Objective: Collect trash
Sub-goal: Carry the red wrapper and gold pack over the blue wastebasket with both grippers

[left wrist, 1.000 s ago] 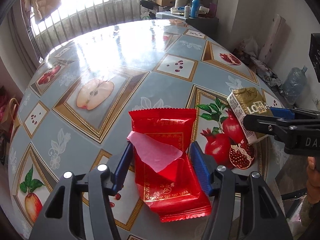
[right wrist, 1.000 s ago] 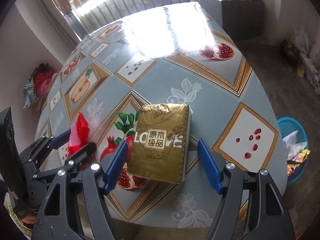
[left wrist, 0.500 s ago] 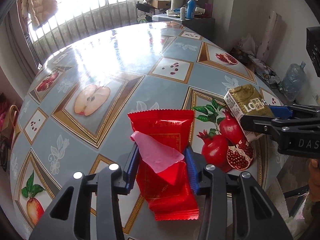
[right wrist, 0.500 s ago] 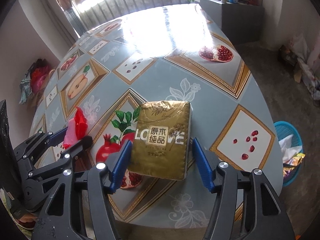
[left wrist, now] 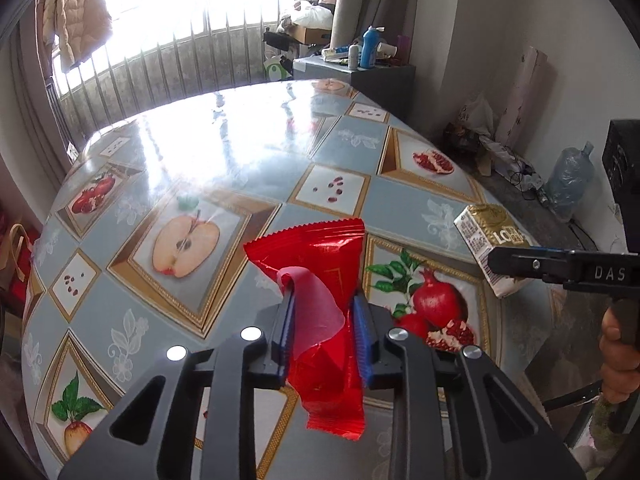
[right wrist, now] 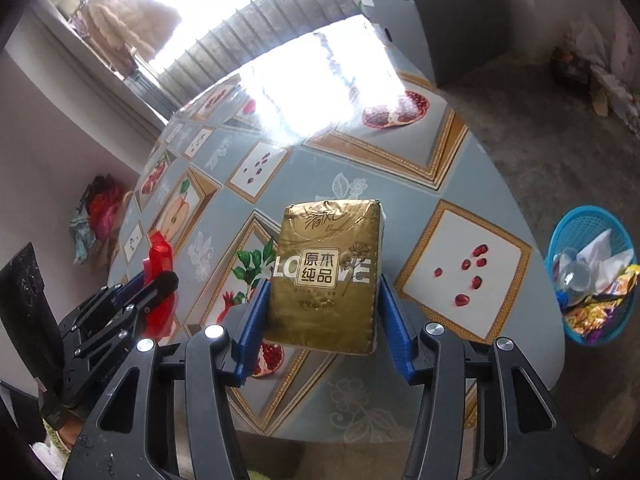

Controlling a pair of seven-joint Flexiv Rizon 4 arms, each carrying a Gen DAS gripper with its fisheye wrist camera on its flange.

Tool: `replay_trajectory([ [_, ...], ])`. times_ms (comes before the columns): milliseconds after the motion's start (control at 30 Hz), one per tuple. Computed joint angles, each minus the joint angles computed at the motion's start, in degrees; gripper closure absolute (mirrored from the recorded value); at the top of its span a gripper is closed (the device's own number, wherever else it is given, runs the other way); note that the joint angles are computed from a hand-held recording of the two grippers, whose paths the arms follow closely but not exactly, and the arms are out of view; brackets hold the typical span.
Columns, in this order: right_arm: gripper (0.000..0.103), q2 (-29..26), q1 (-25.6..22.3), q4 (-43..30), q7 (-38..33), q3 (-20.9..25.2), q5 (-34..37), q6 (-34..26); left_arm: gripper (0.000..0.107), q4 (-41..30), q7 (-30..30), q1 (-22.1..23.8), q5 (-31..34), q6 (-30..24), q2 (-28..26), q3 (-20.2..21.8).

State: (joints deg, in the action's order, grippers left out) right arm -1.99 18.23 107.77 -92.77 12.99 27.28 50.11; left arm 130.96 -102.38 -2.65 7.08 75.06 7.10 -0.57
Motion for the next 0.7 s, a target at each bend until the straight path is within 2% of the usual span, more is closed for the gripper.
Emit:
replay_trajectory([
  [167,0.053,3.09,-2.80,1.49,-1.79,-2.17,5.87,2.85,0.083,-4.55,8.55,-3.73,-8.59,1.65,-3.08,-0.73],
  [267,0.053,5.16,-5.22,3.35,-1.28,-4.37,7.29,5.46,0.083,-8.24,17.27,-7.22,-18.74,2.86,-6.81,-2.45],
  [367,0.053,6.37,-7.85,5.88,1.46,-6.53,6.06,8.73,0.083,-13.53,25.95,-9.54,-28.61,2.42,-12.08,-5.93],
  [467,0.053,6.35,-10.97,8.74,5.76,-8.64,2.98,11.43,0.083,-21.76,29.58,-10.51,-32.54,-2.96,-19.04,-9.27],
  [533,0.053,5.57,-12.96,10.90,8.54,-9.54,-0.57,13.38,0.083,-29.18,29.51,-11.49,-32.74,-8.41,-25.06,-10.86],
  [700,0.053,0.00,-16.52,10.40,6.84,-11.53,1.51,12.98,0.083,-48.94,25.77,-15.71,-27.62,-21.55,-39.94,-10.65],
])
